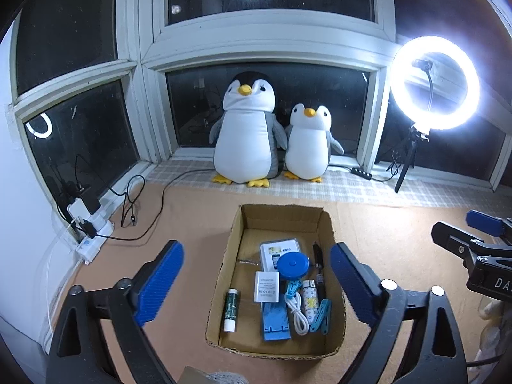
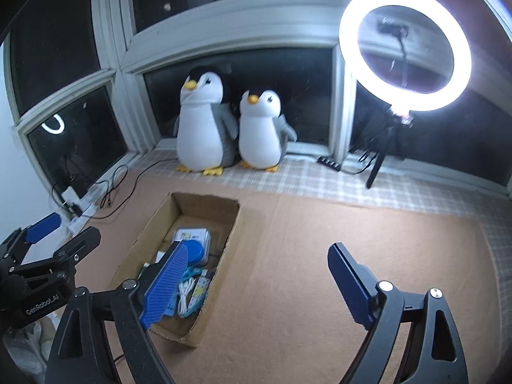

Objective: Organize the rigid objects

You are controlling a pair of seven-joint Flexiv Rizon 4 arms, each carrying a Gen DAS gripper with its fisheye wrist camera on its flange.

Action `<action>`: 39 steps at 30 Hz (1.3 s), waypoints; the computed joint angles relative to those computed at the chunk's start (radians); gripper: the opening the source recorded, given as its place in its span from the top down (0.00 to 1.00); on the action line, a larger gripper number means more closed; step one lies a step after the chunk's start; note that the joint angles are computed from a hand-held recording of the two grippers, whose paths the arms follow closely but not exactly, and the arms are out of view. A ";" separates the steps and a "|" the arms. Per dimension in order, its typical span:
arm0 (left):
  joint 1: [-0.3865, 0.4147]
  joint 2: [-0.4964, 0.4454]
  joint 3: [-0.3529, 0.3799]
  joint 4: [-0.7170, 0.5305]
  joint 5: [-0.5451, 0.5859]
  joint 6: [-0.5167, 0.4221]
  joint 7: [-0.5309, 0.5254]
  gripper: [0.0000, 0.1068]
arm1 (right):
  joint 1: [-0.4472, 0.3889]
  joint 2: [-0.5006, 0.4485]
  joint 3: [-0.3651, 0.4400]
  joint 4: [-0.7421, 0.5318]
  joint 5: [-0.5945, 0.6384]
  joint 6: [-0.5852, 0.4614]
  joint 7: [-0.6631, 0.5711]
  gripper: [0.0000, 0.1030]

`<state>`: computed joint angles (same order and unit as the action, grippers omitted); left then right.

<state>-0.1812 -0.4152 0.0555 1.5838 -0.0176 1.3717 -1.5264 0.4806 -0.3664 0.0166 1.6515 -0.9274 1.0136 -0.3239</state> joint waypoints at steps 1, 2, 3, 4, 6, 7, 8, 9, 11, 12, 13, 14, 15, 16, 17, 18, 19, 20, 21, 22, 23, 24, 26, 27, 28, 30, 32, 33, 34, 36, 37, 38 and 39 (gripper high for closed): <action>-0.005 0.002 0.007 0.000 0.006 0.002 -0.007 0.10 | 0.005 0.004 -0.007 0.002 -0.016 -0.007 0.014 0.14; -0.006 0.003 0.009 0.001 0.008 0.006 -0.011 0.10 | 0.010 0.008 -0.012 0.006 -0.034 -0.016 0.029 0.13; -0.006 0.006 0.009 0.004 0.008 0.008 -0.013 0.10 | 0.011 0.009 -0.012 0.006 -0.044 -0.021 0.036 0.12; -0.003 0.007 0.006 0.005 0.006 0.009 -0.012 0.10 | 0.011 0.009 -0.011 0.006 -0.052 -0.028 0.039 0.12; -0.001 0.010 0.002 0.007 0.005 0.010 -0.009 0.10 | 0.012 0.009 -0.007 0.004 -0.062 -0.042 0.042 0.12; -0.002 0.011 0.004 0.008 0.007 0.010 -0.010 0.09 | 0.012 0.009 -0.006 0.003 -0.066 -0.048 0.044 0.12; -0.002 0.012 0.004 0.009 0.008 0.011 -0.009 0.09 | 0.009 0.008 -0.003 0.003 -0.067 -0.048 0.043 0.12; -0.002 0.011 0.004 0.008 0.008 0.011 -0.010 0.09 | 0.008 0.009 -0.001 0.004 -0.066 -0.048 0.043 0.12; -0.004 0.011 0.006 0.007 0.010 0.010 -0.013 0.09 | 0.006 0.010 0.004 0.006 -0.063 -0.050 0.042 0.11; -0.005 0.013 0.007 0.008 0.011 0.009 -0.014 0.09 | 0.006 0.010 0.004 0.006 -0.064 -0.051 0.041 0.11; -0.004 0.011 0.006 0.007 0.011 0.010 -0.014 0.09 | 0.007 0.011 0.004 0.007 -0.067 -0.052 0.041 0.11; -0.006 0.012 0.009 0.007 0.013 0.010 -0.018 0.09 | 0.006 0.012 0.005 0.008 -0.069 -0.052 0.042 0.11; -0.008 0.013 0.011 0.008 0.014 0.009 -0.021 0.09 | 0.005 0.012 0.005 0.008 -0.069 -0.052 0.042 0.11; -0.007 0.014 0.010 0.009 0.015 0.010 -0.022 0.08 | 0.005 0.011 0.005 0.008 -0.071 -0.050 0.045 0.11; -0.007 0.014 0.010 0.010 0.014 0.009 -0.023 0.08 | 0.004 0.011 0.006 0.008 -0.070 -0.049 0.043 0.11; -0.006 0.015 0.009 0.011 0.014 0.009 -0.024 0.08 | 0.004 0.011 0.007 0.008 -0.068 -0.051 0.042 0.11; -0.005 0.016 0.008 0.012 0.014 0.010 -0.024 0.08 | 0.003 0.010 0.008 0.006 -0.063 -0.051 0.039 0.11; -0.005 0.016 0.008 0.012 0.014 0.010 -0.024 0.08 | 0.003 0.010 0.010 0.006 -0.059 -0.053 0.036 0.11; -0.004 0.016 0.007 0.012 0.014 0.010 -0.024 0.08 | 0.004 0.010 0.010 0.005 -0.057 -0.055 0.034 0.11; -0.004 0.016 0.007 0.012 0.014 0.010 -0.024 0.08 | 0.005 0.010 0.009 0.005 -0.057 -0.056 0.035 0.10; -0.004 0.016 0.007 0.013 0.014 0.010 -0.025 0.08 | 0.005 0.010 0.009 0.005 -0.058 -0.055 0.036 0.10; -0.003 0.016 0.007 0.013 0.013 0.010 -0.025 0.08 | 0.005 0.010 0.009 0.005 -0.056 -0.055 0.035 0.10; -0.001 0.016 0.004 0.014 0.011 0.009 -0.024 0.08 | 0.004 0.010 0.011 0.005 -0.050 -0.053 0.033 0.10; 0.001 0.015 0.003 0.014 0.009 0.008 -0.023 0.08 | 0.005 0.010 0.009 0.005 -0.052 -0.052 0.036 0.10; 0.000 0.013 0.004 0.009 0.009 0.005 -0.024 0.08 | 0.004 0.008 0.008 0.005 -0.053 -0.050 0.038 0.10; 0.001 0.011 0.004 0.008 0.008 0.003 -0.024 0.08 | 0.005 0.007 0.009 0.005 -0.050 -0.050 0.037 0.10; 0.002 0.010 0.002 0.007 0.007 0.002 -0.023 0.08 | 0.005 0.007 0.008 0.006 -0.050 -0.046 0.038 0.10; 0.002 0.010 0.002 0.008 0.006 0.003 -0.023 0.08 | 0.005 0.007 0.007 0.006 -0.051 -0.048 0.038 0.10; 0.002 0.010 0.002 0.008 0.006 0.003 -0.023 0.08 | 0.006 0.007 0.007 0.006 -0.051 -0.048 0.038 0.10; 0.001 0.009 0.003 0.008 0.006 0.002 -0.025 0.08 | 0.004 0.007 0.008 0.008 -0.049 -0.045 0.036 0.10; 0.000 0.009 0.004 0.009 0.007 0.003 -0.026 0.08 | 0.003 0.005 0.008 0.007 -0.047 -0.044 0.034 0.10; 0.000 0.009 0.004 0.009 0.007 0.004 -0.026 0.08 | 0.004 0.005 0.007 0.008 -0.046 -0.044 0.034 0.10; 0.001 0.009 0.003 0.010 0.006 0.005 -0.026 0.08 | 0.003 0.004 0.008 0.006 -0.044 -0.044 0.031 0.10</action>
<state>-0.1803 -0.4060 0.0586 1.5935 -0.0115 1.3768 -1.5527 0.4839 -0.3624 0.0243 1.6573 -0.9710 0.9693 -0.2927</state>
